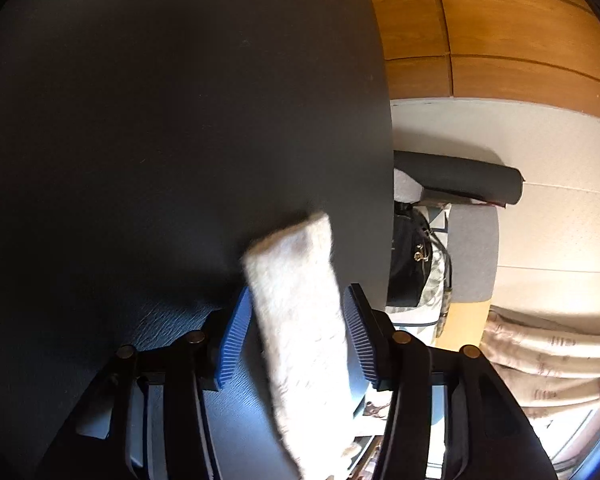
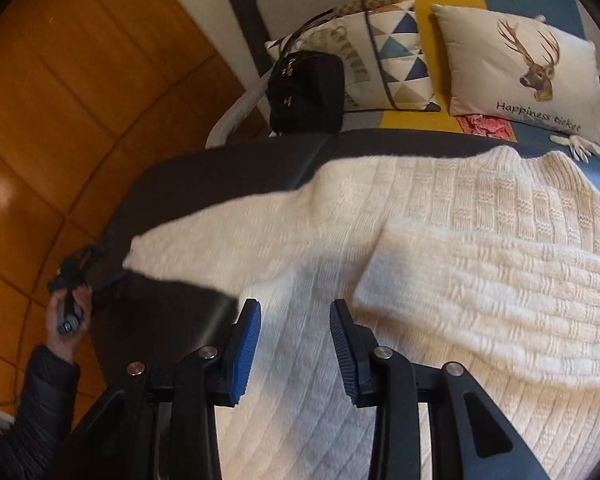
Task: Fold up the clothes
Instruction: 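Reach the left gripper to the other sleeve cuff and close on it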
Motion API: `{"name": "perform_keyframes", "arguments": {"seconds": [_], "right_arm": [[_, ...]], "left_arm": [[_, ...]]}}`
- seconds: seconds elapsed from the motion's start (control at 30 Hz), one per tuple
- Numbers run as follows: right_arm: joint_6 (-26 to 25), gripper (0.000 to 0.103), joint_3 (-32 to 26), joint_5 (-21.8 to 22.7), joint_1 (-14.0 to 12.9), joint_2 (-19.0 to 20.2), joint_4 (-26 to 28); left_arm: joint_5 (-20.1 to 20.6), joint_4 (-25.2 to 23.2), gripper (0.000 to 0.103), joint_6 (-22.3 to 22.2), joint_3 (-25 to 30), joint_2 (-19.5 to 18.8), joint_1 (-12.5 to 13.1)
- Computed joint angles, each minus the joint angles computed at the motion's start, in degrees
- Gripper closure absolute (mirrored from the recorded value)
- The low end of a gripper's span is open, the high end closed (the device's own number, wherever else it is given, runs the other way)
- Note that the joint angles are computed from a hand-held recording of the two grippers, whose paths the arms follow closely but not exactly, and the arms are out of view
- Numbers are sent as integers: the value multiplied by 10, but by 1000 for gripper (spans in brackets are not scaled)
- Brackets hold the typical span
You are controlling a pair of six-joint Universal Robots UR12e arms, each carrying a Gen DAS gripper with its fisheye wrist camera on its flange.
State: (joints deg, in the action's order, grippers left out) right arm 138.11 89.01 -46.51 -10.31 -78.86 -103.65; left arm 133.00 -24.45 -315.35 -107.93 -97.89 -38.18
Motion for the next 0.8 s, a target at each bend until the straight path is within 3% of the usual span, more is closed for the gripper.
{"name": "perform_keyframes", "arguments": {"seconds": [0.27, 0.43, 0.6, 0.8], "right_arm": [[108, 67, -17, 21, -6, 32, -22], [181, 67, -19, 26, -8, 45, -56], [182, 67, -14, 22, -8, 44, -56], [165, 67, -6, 16, -6, 38, -54]], "left_arm": [[16, 4, 46, -19, 3, -9, 3], [3, -27, 48, -31, 11, -6, 10], [-16, -52, 51, -57, 14, 0, 15], [-19, -30, 56, -81, 4, 1, 16]]}}
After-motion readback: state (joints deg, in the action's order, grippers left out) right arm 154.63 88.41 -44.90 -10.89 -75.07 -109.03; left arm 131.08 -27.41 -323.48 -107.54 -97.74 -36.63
